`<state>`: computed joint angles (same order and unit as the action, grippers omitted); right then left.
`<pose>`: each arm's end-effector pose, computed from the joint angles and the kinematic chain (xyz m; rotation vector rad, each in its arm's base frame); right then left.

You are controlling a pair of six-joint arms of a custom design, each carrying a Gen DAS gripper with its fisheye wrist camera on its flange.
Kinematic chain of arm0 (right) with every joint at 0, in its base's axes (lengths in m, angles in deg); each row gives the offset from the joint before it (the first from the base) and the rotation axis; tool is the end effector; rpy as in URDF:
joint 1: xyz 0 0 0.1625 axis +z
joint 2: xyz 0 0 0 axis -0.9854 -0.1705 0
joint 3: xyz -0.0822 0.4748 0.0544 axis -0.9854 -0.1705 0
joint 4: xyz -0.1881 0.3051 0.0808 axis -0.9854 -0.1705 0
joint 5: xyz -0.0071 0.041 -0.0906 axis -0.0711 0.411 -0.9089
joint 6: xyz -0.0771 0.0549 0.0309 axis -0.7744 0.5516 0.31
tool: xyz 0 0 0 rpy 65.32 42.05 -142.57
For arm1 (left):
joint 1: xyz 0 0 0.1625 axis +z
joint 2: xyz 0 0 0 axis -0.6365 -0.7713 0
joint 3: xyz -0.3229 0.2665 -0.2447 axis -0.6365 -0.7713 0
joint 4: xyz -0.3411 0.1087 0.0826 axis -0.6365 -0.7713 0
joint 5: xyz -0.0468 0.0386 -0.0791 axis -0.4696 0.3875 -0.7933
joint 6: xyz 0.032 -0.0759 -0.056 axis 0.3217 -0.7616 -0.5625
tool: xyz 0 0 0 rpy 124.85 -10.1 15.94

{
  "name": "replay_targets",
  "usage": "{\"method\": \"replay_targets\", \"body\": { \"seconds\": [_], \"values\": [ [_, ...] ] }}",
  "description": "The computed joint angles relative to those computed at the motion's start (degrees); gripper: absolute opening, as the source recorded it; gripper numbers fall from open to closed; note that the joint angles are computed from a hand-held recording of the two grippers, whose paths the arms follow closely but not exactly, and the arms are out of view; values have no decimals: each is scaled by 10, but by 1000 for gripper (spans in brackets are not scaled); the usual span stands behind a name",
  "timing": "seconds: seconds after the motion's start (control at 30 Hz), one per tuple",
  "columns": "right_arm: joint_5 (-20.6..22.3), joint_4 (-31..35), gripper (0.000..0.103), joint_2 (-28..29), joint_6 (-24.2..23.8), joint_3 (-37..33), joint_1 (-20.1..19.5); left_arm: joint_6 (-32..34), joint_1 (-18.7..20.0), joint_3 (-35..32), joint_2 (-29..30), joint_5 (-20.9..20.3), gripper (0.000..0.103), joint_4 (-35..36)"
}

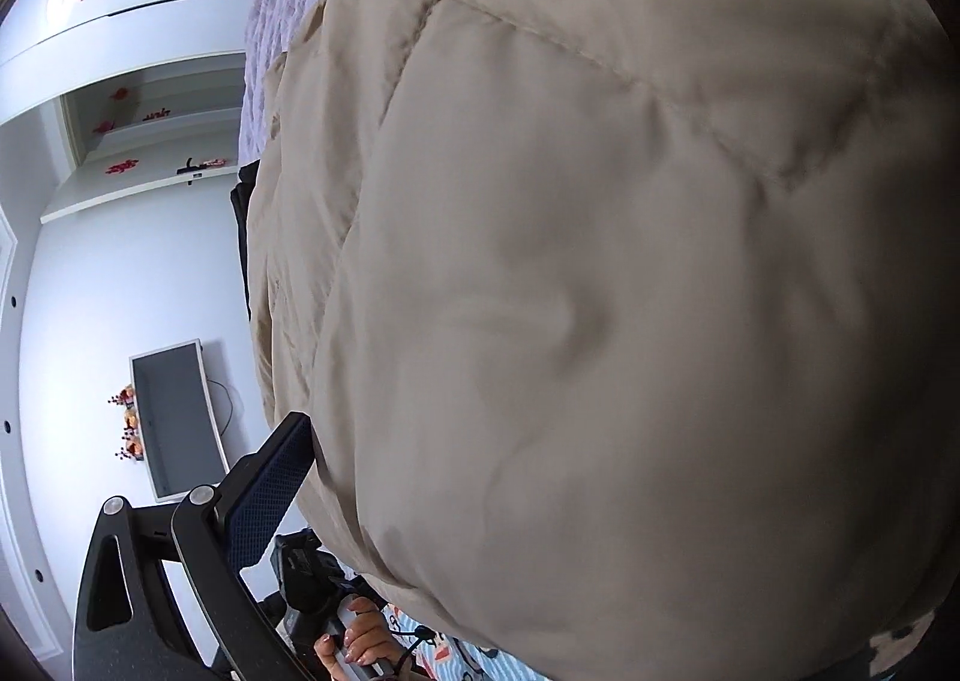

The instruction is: Fold large clothes

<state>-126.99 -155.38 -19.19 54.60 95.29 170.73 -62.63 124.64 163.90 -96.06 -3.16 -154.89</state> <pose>0.1592 -0.7143 -0.0021 0.6240 2.8170 -0.2764 0.1200 -0.5486 0.3072 -0.8659 2.7301 -1.0013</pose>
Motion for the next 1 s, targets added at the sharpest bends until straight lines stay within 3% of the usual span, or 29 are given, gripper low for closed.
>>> {"method": "replay_targets", "body": {
  "seconds": [0.1, 0.17, 0.2, 0.23, 0.33, 0.67, 0.83, 1.0],
  "values": [
    [3, -11, 100, -3, 12, 6, 1, 43, -39, 6, -8, 72, 29, 18],
    [-9, -21, 77, -7, 20, 14, 3, 77, -69, 10, -9, 127, 26, 30],
    [-12, -25, 57, -10, 21, 19, 3, 91, -82, 11, -8, 150, 26, 33],
    [-11, -33, 46, -13, 22, 25, 2, 101, -89, 11, -9, 161, 24, 34],
    [-6, -59, 31, -22, 15, 43, 3, 121, -104, 15, -20, 175, 24, 36],
    [-27, -111, 24, -69, -17, 117, 23, 183, -147, 73, -103, 174, 24, 92],
    [-52, -136, 24, -104, -1, 185, 31, 142, -171, 120, -163, 163, 24, 169],
    [-71, -124, 24, -144, 5, 249, 29, 49, -198, 182, -228, 147, 24, 243]
  ]
}}
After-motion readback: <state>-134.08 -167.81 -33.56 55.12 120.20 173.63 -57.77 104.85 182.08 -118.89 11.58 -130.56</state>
